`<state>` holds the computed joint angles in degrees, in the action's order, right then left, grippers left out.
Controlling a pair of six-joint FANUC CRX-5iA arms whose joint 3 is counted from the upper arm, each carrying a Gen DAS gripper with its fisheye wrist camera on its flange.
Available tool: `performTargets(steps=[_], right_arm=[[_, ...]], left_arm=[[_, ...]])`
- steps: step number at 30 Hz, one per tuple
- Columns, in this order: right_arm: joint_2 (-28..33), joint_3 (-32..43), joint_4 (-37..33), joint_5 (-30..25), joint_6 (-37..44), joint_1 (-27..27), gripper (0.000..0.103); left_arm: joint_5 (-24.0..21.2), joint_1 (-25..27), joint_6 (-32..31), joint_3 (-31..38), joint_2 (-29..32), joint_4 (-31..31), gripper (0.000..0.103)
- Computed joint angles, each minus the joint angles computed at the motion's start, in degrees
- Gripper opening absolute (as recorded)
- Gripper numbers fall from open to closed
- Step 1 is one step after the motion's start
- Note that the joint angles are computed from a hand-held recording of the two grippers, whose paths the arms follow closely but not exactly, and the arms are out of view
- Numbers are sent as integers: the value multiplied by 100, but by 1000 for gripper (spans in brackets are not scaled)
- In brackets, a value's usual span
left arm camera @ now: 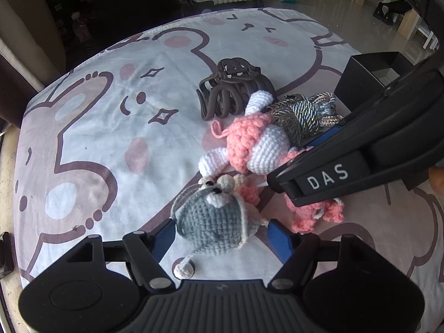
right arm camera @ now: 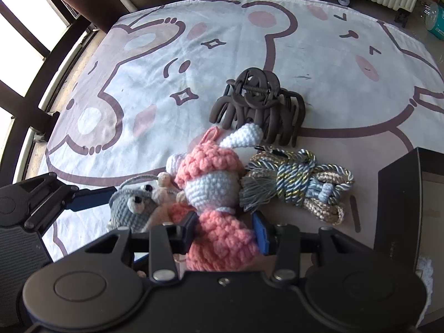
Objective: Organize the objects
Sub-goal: 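Close the left tool on the grey crochet mouse while the right tool closes on the pink crochet doll, then lift both dolls and carry them over the black box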
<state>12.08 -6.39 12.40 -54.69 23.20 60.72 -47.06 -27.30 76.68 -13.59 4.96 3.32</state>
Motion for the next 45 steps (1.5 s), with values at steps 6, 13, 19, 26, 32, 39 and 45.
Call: performTargets(steps=[6,13,19,26,32,39,45], right_arm=[[-77,-13,-97,-44,184,16,44],[-105,118,-767,-159,577,-127,45],[-87,80,-686,-7,216,-148,47],[-11,131,-711,41,257,-166,37],[-215,-50,-413,200,46,-76,35],[-710,-569,311,576,-608,117,35],[-1162,-1084,1198,814,-1426,320,35]], left_arm=[[-168,35,344,124,83,28,67],[-233,96,290,99,69,186,60],[-223,129,38,10,-8,210,59],[-272,170,227,23,-49,71,59],[-304,153,750,97,-161,-234,59],[-189,175,1375,77,-441,-367,59],[-111,107,1843,102,-688,-461,59]])
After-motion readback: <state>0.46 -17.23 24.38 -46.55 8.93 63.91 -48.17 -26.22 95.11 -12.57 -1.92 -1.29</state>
